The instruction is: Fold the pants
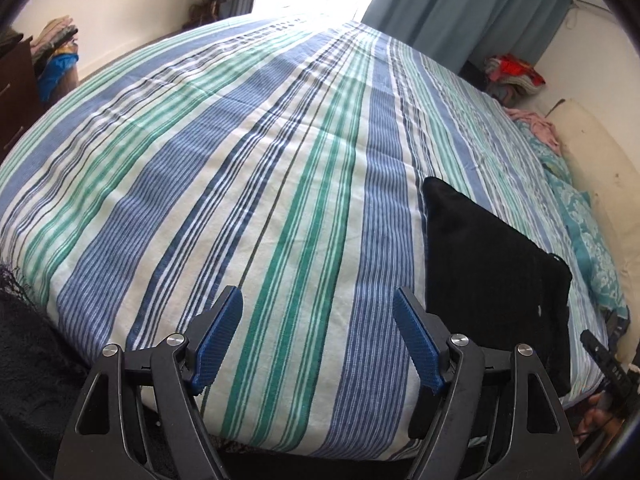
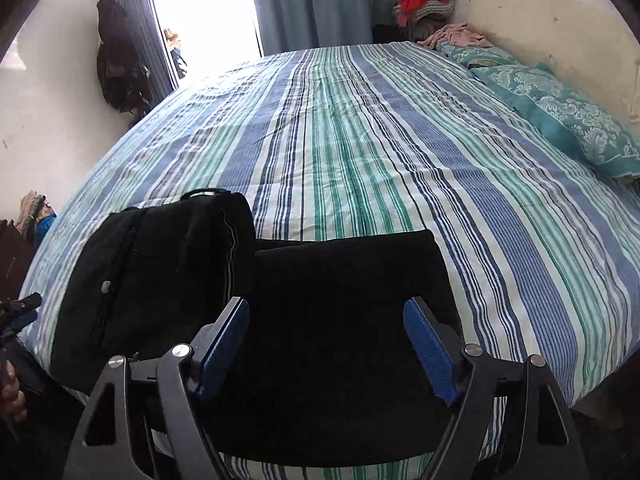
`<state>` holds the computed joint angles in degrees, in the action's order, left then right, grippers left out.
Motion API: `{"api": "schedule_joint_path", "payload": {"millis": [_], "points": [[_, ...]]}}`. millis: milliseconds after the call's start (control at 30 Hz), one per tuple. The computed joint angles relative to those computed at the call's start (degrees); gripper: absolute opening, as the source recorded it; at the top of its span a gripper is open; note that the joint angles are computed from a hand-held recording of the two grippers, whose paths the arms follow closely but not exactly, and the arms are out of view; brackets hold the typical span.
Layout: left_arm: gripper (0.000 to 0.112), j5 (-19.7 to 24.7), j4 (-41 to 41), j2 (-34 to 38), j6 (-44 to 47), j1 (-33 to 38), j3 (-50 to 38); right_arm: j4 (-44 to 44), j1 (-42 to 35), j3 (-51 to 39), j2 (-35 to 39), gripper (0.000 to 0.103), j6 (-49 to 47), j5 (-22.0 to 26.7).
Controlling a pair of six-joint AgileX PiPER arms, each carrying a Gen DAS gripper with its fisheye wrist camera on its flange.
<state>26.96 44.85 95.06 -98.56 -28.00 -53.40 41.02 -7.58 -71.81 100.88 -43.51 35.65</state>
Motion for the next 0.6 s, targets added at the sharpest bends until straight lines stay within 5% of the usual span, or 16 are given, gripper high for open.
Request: {"api": "schedule_joint_path", "payload": {"millis": [167,233,333,467,600], "points": [[0.078,-1.9,-1.5,1.3,1.6,0.0,-0.8,22.6,-7.1,-6.4,8.8,0.08,-13.0,27.7],[0.078,-1.5,-0.9,1.3,1.2,-0.3,-0.7,20.6,-5.3,-10.8,11.4,0.08,-11.7,30.7],[0.078,-1.2,-1.2,1.1,0.6,-0.1,0.0,11.7,1.8,-14.8,11.7,0.08,-6.8,22.2],[0.078,-1.1,-1.1,0.1,-0.8,0.4,1.5,-10.0,10.1,-18.3,13.2,0.074,11.3,7.6],[0.078,-1.9,-0.5,-0.9,-2.2,1.0,3.1,-13.2,6.1,-17.1,12.0,0.073,18.6,4.2]]}}
